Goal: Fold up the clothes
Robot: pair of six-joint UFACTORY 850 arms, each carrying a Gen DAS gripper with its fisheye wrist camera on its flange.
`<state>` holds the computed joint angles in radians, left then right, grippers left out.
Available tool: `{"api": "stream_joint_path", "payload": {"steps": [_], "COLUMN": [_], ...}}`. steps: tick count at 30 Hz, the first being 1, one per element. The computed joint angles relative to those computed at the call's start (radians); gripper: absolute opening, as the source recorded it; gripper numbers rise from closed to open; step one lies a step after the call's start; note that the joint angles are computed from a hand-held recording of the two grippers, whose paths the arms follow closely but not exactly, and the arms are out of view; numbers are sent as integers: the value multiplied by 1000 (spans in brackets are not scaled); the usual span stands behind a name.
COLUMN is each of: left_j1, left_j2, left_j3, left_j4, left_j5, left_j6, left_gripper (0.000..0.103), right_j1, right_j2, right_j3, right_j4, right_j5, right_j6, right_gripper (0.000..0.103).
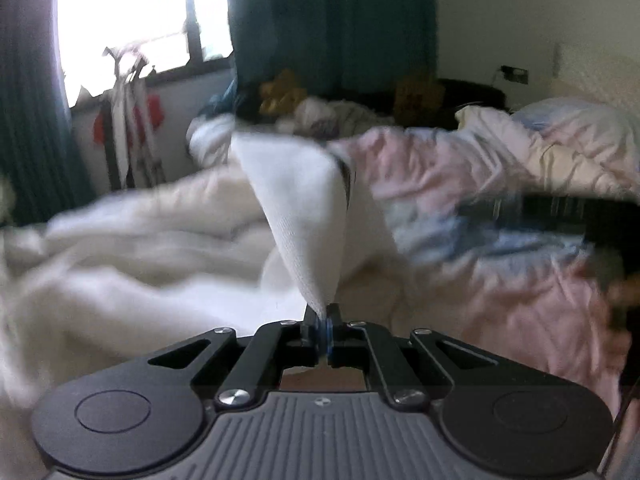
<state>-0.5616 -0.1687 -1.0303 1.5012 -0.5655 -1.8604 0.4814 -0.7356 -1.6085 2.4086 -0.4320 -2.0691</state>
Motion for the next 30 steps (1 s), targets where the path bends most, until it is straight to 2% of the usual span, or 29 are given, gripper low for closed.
{"api": "stream_joint_path", "payload": {"steps": [4, 8, 13, 19, 23, 26, 30], "left_j1": [-7, 2, 32, 41, 64, 80, 95], "left_j2": [-3, 1, 4, -44, -58, -67, -73], "left_j3": [81, 96, 118, 93, 91, 86, 90], "left_j4": [107, 182, 311, 319, 371, 409, 473], "left_j5": [-3, -1, 44, 66, 101, 130, 149], "left_j6": [-244, -313, -505, -457, -530, -581, -653], "left_gripper": [4, 4, 4, 5, 5, 5, 4], "right_j1": [3, 2, 11, 36, 69, 94, 122], "right_j2": [9, -3, -51, -169, -281, -366, -403], "right_j3": [13, -1, -81, -290, -490, -622, -669], "right_j4": [-8, -53, -126, -211, -357, -571, -782], "right_j5": [-12, -34, -34, -30, 17, 52, 105], "right_j6": [-11, 53, 129, 195, 266, 396, 467], "right_gripper": [78, 79, 79, 77, 76, 74, 71]}}
